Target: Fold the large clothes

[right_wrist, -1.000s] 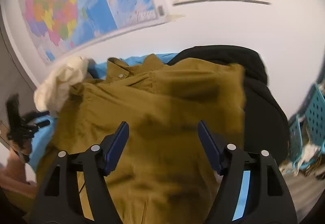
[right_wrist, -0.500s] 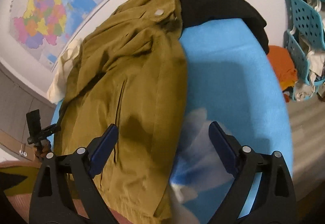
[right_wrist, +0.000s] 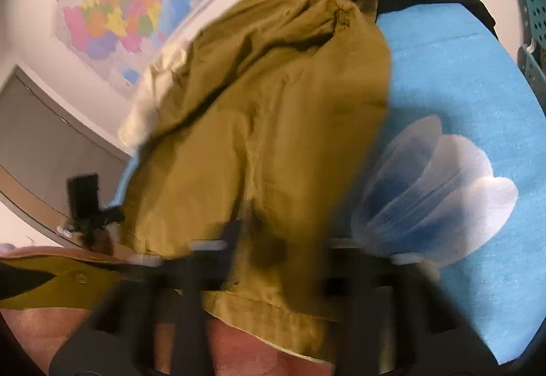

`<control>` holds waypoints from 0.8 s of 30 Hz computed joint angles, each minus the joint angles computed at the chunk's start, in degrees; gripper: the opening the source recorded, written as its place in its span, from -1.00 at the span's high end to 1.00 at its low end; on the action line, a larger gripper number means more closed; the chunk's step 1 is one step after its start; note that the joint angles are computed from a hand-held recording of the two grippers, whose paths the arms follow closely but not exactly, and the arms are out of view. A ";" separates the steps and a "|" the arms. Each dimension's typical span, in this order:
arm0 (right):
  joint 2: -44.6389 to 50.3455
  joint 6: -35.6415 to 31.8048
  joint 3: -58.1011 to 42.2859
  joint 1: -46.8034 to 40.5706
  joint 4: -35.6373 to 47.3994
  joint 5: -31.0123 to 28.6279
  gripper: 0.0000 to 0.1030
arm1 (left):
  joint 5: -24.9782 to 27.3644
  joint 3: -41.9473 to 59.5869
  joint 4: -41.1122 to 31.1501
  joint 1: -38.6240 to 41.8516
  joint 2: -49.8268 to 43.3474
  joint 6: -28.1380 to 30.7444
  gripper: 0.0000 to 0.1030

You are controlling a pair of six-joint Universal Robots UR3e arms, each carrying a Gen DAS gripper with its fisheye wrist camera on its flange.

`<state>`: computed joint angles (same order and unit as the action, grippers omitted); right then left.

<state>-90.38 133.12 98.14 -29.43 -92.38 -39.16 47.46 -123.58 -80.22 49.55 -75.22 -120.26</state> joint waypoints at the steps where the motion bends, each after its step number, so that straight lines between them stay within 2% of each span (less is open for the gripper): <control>1: -0.62 0.03 0.66 0.10 -0.56 0.36 0.75 | 1.07 -0.94 5.03 -1.50 0.05 -5.50 0.64; 2: -1.24 -0.08 1.00 -0.02 -0.76 0.71 0.77 | 1.05 -0.79 5.89 -1.96 0.25 -7.51 0.82; 4: -3.24 -3.39 0.77 -1.95 3.34 3.77 0.81 | -0.50 -0.47 4.57 -1.47 2.57 -8.80 0.84; 5: -4.48 -4.37 0.62 -2.85 5.11 5.31 0.83 | -2.06 0.31 0.98 -0.13 4.58 -6.83 0.85; 7: -8.45 -12.18 -1.85 -6.61 16.32 9.69 0.87 | -4.41 2.95 -7.33 3.03 7.13 -2.54 0.86; 8: -9.41 -14.24 -2.80 -7.48 19.27 10.67 0.88 | -5.85 5.29 -13.81 5.24 8.12 1.24 0.86; 9: -11.86 -19.49 -5.03 -9.66 26.63 12.23 0.89 | -6.49 6.40 -17.00 6.70 8.33 3.39 0.86; 11: -13.76 -26.98 -8.70 -12.95 37.10 13.25 0.91 | -7.34 9.13 -24.56 9.55 9.34 8.11 0.86; 14: -14.27 -43.23 -17.69 -19.62 60.25 13.92 0.93 | -7.75 12.74 -35.67 14.91 9.93 15.97 0.86; 16: -14.61 -49.37 -20.18 -22.31 67.42 12.81 0.93 | -7.77 14.35 -41.59 17.72 10.01 20.75 0.86; 18: -15.25 -52.44 -19.72 -23.49 70.83 11.97 0.93 | -6.73 14.34 -44.37 19.51 9.60 23.94 0.85; 19: -15.28 -52.01 -18.25 -23.17 69.96 11.06 0.93 | -6.02 13.58 -42.47 19.33 9.94 22.38 0.85; 21: -17.48 -42.44 -11.86 -20.16 57.88 10.71 0.93 | -3.78 11.60 -36.87 17.41 9.78 19.15 0.85; 23: -16.29 -37.90 -7.40 -18.48 51.95 9.05 0.91 | -1.57 9.27 -31.47 14.83 8.34 16.46 0.85; 24: -16.75 -32.97 -3.36 -17.46 45.48 8.23 0.82 | -0.91 8.47 -29.57 14.04 7.69 15.24 0.85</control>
